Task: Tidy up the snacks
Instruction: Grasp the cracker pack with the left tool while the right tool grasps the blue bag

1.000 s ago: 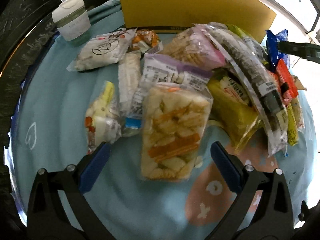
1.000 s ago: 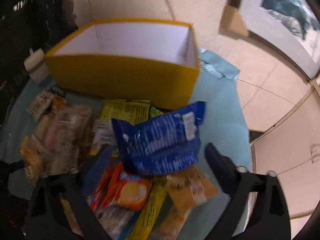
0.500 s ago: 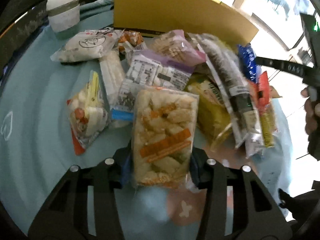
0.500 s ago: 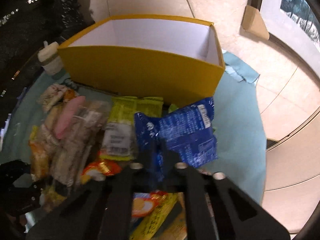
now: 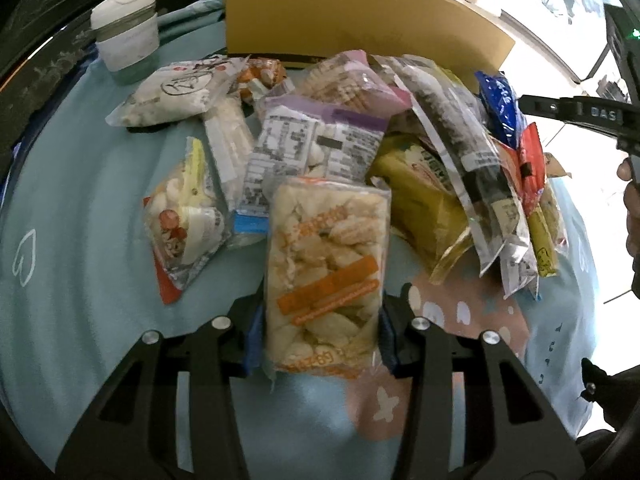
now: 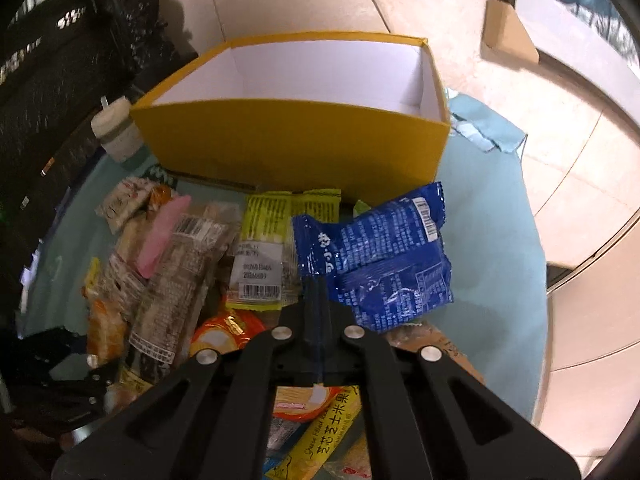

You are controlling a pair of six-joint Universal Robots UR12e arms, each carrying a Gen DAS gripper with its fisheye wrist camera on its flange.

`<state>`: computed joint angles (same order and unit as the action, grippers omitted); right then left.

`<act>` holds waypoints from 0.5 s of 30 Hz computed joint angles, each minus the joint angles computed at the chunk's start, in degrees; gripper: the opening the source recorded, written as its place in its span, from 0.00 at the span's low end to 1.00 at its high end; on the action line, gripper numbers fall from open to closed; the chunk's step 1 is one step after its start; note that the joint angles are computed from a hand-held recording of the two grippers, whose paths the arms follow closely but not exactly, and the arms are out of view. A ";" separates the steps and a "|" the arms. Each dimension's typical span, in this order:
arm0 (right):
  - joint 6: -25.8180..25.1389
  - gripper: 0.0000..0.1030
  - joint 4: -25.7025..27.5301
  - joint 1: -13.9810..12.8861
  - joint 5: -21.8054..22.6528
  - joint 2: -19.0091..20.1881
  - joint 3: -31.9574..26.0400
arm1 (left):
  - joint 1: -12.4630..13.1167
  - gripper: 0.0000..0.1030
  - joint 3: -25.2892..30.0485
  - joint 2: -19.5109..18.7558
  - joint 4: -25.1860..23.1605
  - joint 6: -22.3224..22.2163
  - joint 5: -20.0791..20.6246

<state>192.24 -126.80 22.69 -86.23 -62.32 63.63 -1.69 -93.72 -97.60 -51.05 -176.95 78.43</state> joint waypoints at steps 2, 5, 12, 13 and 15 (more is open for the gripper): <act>-1.91 0.13 -0.24 0.33 -2.23 0.31 -0.35 | 0.20 0.45 -0.22 0.10 -0.14 0.04 0.01; -4.51 0.55 -0.52 0.84 -5.50 1.08 -1.05 | 0.14 0.45 -0.65 0.39 0.04 0.54 0.57; -9.17 0.61 -0.08 0.73 -9.64 4.16 -3.80 | -0.45 0.45 -0.69 0.38 0.23 1.14 2.12; -8.57 0.61 1.56 0.39 -8.48 4.64 -4.69 | -0.56 0.45 -0.73 0.38 0.39 1.12 2.29; -8.02 0.61 3.70 -0.03 -7.22 5.17 -6.03 | -0.72 0.45 -0.81 0.41 0.59 1.10 2.50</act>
<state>184.22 -123.10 22.66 -93.44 -57.15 57.59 -2.41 -94.52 -97.19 -50.47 -175.84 80.94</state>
